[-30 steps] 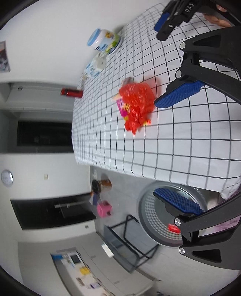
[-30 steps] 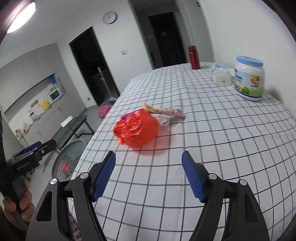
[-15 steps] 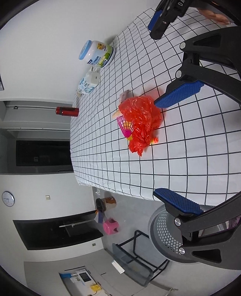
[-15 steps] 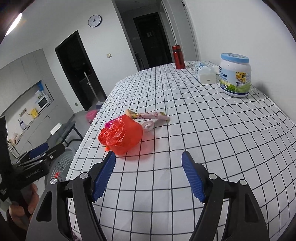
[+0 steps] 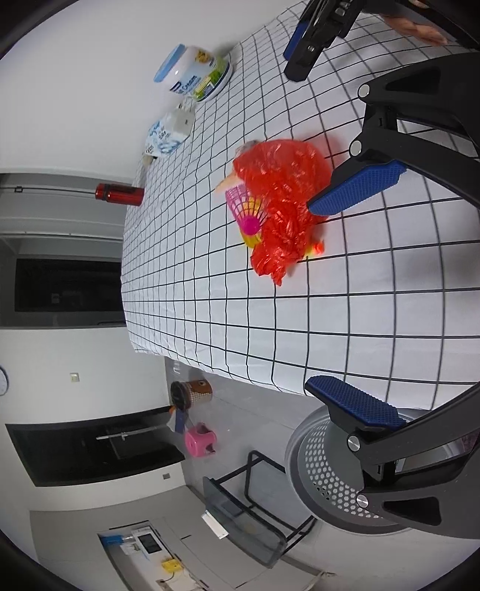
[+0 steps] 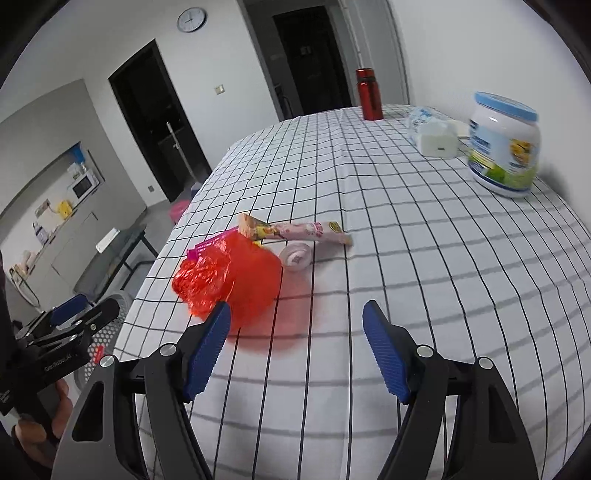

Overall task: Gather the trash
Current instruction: 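Move both open grippers back over the table toward the red plastic bag, then grasp the pink ice-cream wrapper with the right gripper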

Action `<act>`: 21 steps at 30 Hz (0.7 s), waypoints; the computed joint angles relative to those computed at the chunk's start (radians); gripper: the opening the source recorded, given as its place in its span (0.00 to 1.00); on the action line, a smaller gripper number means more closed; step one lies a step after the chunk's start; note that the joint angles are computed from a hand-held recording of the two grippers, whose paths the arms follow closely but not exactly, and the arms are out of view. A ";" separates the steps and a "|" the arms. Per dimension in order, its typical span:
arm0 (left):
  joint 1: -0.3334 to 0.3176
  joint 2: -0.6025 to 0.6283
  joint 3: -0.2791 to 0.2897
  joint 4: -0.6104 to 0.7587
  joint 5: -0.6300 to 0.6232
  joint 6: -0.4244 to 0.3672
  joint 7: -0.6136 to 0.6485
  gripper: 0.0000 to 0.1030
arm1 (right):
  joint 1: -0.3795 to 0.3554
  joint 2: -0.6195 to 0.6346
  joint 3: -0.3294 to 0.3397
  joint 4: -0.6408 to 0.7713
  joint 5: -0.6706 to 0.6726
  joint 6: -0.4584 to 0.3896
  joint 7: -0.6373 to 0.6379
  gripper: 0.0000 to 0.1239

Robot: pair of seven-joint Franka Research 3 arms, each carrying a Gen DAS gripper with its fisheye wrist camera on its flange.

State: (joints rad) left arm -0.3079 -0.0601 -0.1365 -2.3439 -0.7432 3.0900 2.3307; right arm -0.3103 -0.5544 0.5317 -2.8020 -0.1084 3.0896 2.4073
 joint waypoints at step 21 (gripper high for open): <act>0.132 0.110 -0.094 0.069 0.456 -0.023 -0.474 0.84 | -0.047 0.423 -0.178 0.281 -0.367 0.047 -0.324 0.57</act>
